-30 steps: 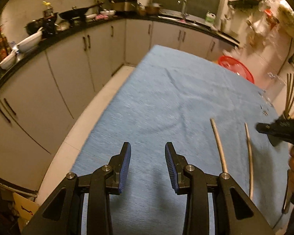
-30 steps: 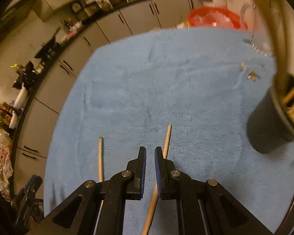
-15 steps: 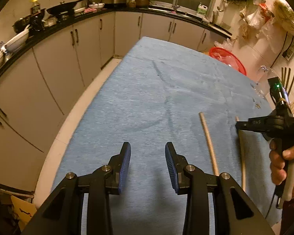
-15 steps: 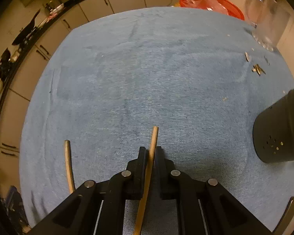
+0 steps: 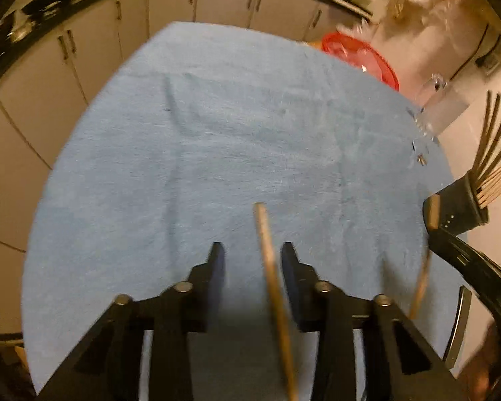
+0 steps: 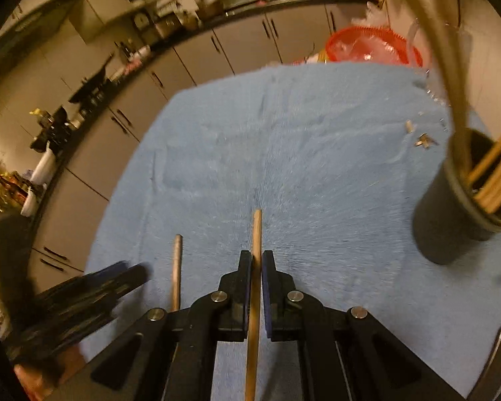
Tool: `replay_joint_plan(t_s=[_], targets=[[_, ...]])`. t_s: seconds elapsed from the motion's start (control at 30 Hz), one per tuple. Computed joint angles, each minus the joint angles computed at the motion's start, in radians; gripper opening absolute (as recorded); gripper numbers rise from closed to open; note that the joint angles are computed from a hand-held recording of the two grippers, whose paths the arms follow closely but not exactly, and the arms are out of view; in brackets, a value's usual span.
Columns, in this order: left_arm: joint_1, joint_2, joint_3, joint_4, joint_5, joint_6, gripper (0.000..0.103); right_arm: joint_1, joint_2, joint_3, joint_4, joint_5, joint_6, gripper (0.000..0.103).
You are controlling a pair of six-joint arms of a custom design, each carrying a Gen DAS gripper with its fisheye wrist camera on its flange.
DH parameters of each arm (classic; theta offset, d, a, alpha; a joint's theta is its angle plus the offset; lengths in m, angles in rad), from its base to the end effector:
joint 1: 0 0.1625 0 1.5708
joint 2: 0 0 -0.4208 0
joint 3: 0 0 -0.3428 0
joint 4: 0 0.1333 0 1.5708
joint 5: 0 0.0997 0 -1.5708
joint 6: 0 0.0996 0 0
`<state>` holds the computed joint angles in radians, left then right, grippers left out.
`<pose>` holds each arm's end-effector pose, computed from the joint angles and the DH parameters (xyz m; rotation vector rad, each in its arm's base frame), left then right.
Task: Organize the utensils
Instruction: 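Lift both grasped chopsticks upright above the towel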
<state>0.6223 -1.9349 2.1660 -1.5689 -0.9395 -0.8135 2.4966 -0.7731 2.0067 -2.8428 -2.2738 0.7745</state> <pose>-0.1011 -0.3090 0.3759 0.2671 2.5174 -0.4488 0.4547 -0.2558 0.0608 0.1786 -2.5989 0.7508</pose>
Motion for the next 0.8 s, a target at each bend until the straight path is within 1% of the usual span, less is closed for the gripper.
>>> replay_joint_plan(t_s=[0.07, 0.1, 0.13, 0.17, 0.2, 0.23, 0.27, 0.3, 0.37, 0.43, 0.47, 0.53, 0.57, 0.67, 0.8], targets=[[0.024, 0.071, -0.008, 0.006, 0.022, -0.029, 0.031, 0.011, -0.019, 0.019, -0.023, -0.003, -0.009, 0.006], [0.039, 0.098, -0.009, -0.008, 0.017, -0.016, 0.03, 0.018, -0.025, 0.026, -0.028, -0.006, -0.01, 0.006], [0.053, 0.123, -0.013, -0.015, 0.011, -0.005, 0.027, 0.021, -0.023, 0.025, -0.036, -0.006, -0.014, 0.006], [0.042, 0.135, -0.012, -0.004, 0.04, -0.031, 0.025, 0.023, -0.024, 0.03, -0.046, -0.005, -0.018, 0.006], [0.038, 0.151, -0.02, 0.022, 0.051, -0.054, 0.023, 0.027, -0.031, 0.036, -0.052, -0.001, -0.019, 0.006], [0.034, 0.165, -0.025, 0.036, 0.059, -0.067, 0.02, 0.026, -0.036, 0.044, -0.062, 0.001, -0.022, 0.006], [0.027, 0.178, -0.024, 0.044, 0.069, -0.074, 0.011, 0.026, -0.028, 0.042, -0.071, 0.004, -0.024, 0.006], [0.018, 0.183, -0.019, 0.049, 0.083, -0.078, 0.008, 0.027, -0.029, 0.044, -0.076, 0.006, -0.027, 0.006], [0.0, 0.179, -0.004, 0.045, 0.097, -0.095, 0.007, 0.032, -0.027, 0.05, -0.085, -0.003, -0.03, 0.006], [-0.024, 0.131, 0.033, 0.004, 0.087, -0.078, 0.007, 0.044, -0.024, 0.05, -0.081, -0.024, -0.027, 0.006], [-0.047, 0.092, 0.054, -0.017, 0.082, -0.074, 0.007, 0.053, -0.022, 0.048, -0.074, -0.038, -0.025, 0.006], [-0.113, 0.019, 0.079, -0.001, 0.092, -0.09, 0.007, 0.072, -0.016, 0.041, -0.055, -0.071, -0.014, 0.007], [-0.156, -0.024, 0.084, 0.025, 0.103, -0.108, 0.007, 0.08, -0.012, 0.037, -0.046, -0.089, -0.01, 0.007], [-0.262, -0.106, 0.065, 0.115, 0.116, -0.176, 0.007, 0.101, -0.003, 0.026, -0.03, -0.13, 0.0, 0.007], [-0.393, -0.171, 0.008, 0.278, 0.123, -0.291, 0.007, 0.136, 0.0, 0.012, -0.008, -0.178, 0.013, 0.007]])
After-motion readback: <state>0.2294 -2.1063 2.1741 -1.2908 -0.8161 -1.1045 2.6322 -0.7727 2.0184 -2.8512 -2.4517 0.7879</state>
